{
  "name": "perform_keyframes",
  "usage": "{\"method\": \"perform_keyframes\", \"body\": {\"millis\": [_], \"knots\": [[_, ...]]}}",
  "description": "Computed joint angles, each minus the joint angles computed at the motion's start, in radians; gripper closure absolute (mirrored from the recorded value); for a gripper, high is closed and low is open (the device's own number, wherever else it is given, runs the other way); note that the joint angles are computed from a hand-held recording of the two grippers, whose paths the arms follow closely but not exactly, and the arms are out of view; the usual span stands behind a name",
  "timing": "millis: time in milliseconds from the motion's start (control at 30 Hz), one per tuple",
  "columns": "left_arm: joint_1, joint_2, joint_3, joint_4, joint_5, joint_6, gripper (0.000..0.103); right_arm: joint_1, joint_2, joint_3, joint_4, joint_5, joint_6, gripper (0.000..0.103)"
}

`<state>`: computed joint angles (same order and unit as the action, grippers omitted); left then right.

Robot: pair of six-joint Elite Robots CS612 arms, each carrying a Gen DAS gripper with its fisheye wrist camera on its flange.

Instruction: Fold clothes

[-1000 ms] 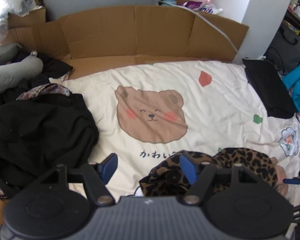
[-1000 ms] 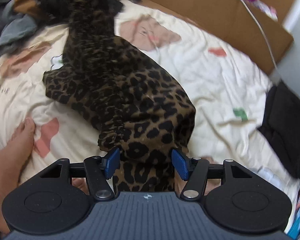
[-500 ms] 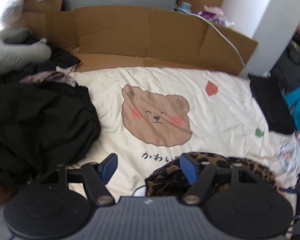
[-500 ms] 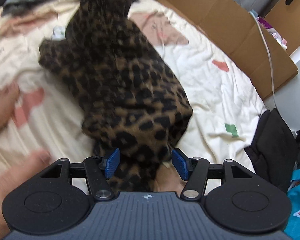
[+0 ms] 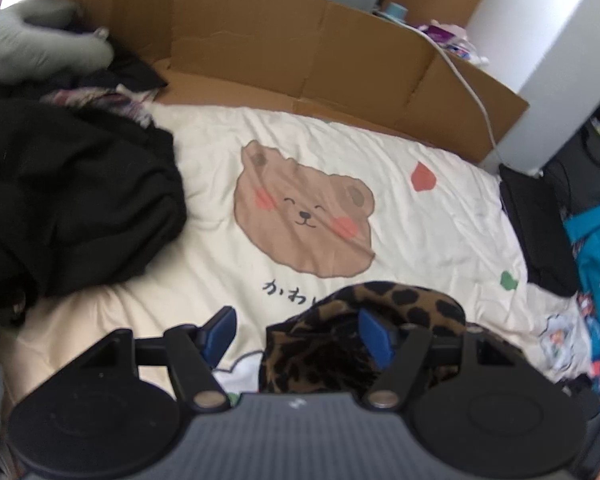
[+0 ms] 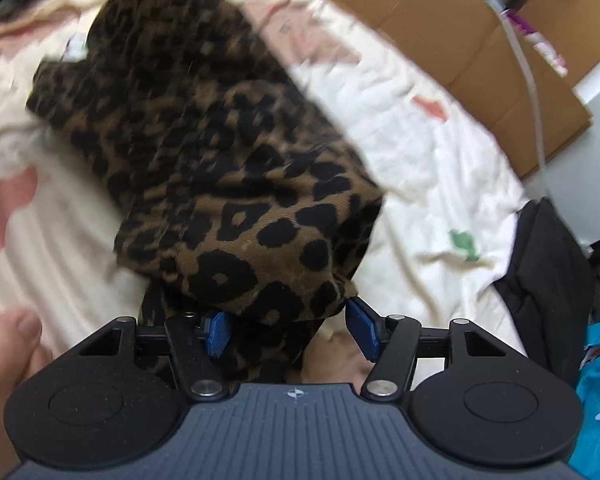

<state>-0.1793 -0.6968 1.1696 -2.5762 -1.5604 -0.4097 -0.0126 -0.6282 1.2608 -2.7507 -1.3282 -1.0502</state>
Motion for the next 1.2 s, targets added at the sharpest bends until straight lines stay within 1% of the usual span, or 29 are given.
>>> {"method": "perform_keyframes", "body": {"millis": [33,233,300,367,400,433,467,500,567,667,800,900,1000,1033,1067,1133,1167,1200], "knots": [[-0.001,0.002,-0.002,0.0,0.005,0.013,0.033,-0.003,-0.002,0.006,-0.028,0.014,0.002,0.036],[0.006,0.014,-0.012,-0.014,-0.02,-0.018,0.037,-0.005,0.005,-0.005,-0.129,0.073,0.047,0.036],[0.007,0.017,-0.016,-0.019,-0.028,0.003,0.037,-0.003,0.008,-0.012,-0.131,0.092,0.048,0.036],[0.006,0.021,-0.019,-0.017,-0.029,0.03,0.037,0.0,0.012,-0.033,-0.081,0.106,0.042,0.039],[0.007,0.024,-0.023,-0.009,-0.029,0.034,0.037,0.001,0.016,-0.051,-0.04,0.111,0.054,0.051],[0.008,0.027,-0.026,-0.001,-0.028,0.035,0.037,0.001,0.019,-0.071,0.009,0.116,0.081,0.071],[0.01,0.028,-0.028,0.004,-0.029,0.024,0.037,0.001,0.022,-0.088,0.041,0.117,0.114,0.079],[0.012,0.029,-0.027,0.006,-0.032,0.007,0.038,0.001,0.026,-0.104,0.06,0.117,0.147,0.083],[0.016,0.03,-0.025,0.006,-0.037,-0.021,0.039,-0.002,0.038,-0.132,0.063,0.12,0.208,0.091],[0.019,0.031,-0.021,-0.002,-0.043,-0.042,0.04,-0.011,0.06,-0.181,0.086,0.122,0.338,0.092],[0.02,0.034,-0.023,-0.013,-0.044,-0.062,0.04,-0.019,0.104,-0.276,0.152,0.117,0.518,0.092],[0.02,0.039,-0.029,-0.011,-0.046,-0.064,0.04,-0.022,0.141,-0.35,0.196,0.095,0.594,0.093],[0.018,0.042,-0.036,-0.004,-0.047,-0.057,0.041,-0.02,0.185,-0.438,0.258,0.053,0.655,0.092],[0.017,0.043,-0.038,-0.002,-0.047,-0.053,0.041,-0.019,0.199,-0.466,0.282,0.03,0.667,0.091],[0.017,0.043,-0.039,-0.002,-0.048,-0.051,0.041,-0.016,0.212,-0.494,0.307,0.0,0.672,0.087],[0.016,0.044,-0.045,0.0,-0.052,-0.048,0.041,-0.011,0.238,-0.552,0.355,-0.06,0.657,0.077],[0.014,0.046,-0.054,0.009,-0.047,-0.045,0.041,-0.01,0.252,-0.586,0.386,-0.081,0.644,0.075],[0.013,0.048,-0.063,0.017,-0.043,-0.041,0.042,-0.011,0.267,-0.626,0.434,-0.091,0.627,0.071]]}}
